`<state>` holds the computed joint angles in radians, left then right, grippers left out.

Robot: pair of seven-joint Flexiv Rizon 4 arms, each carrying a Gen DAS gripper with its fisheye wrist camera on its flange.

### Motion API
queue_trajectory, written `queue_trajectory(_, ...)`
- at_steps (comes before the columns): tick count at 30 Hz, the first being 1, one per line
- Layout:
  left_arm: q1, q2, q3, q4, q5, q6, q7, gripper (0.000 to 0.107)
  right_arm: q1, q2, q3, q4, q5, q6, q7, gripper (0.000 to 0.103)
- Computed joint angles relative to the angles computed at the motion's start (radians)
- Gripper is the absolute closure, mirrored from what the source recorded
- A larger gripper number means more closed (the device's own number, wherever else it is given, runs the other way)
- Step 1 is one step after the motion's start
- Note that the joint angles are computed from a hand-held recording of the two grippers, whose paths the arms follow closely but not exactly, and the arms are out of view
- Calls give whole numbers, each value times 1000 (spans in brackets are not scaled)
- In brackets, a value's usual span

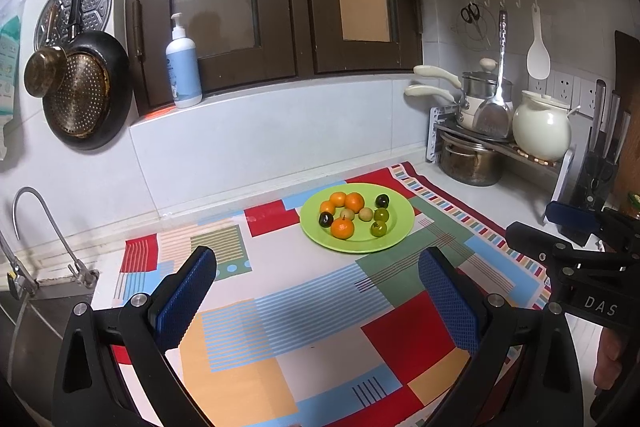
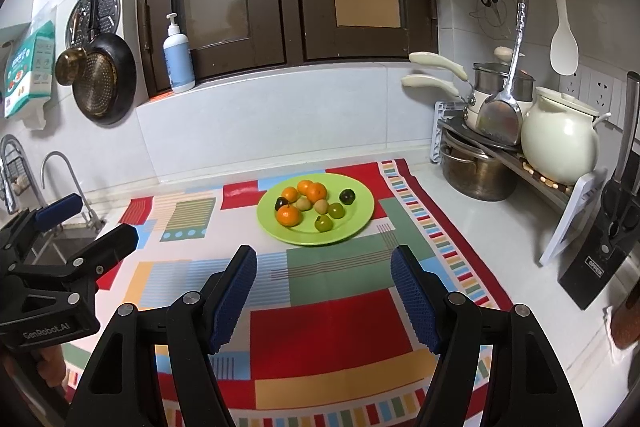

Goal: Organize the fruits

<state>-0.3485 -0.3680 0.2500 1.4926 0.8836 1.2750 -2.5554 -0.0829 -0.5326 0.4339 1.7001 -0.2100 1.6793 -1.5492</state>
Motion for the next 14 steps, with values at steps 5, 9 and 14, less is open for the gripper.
queue_trajectory(5,1,0,-1,0,0,-2,0,4,2,2,1,-2,6,-7,-2,33)
queue_trajectory(9,7,3,-5,6,-8,5,8,4,3,2,3,-2,12,-11,-5,33)
queue_trajectory(14,8,2,-5,6,-13,9,14,4,6,2,1,-3,17,-11,-10,33)
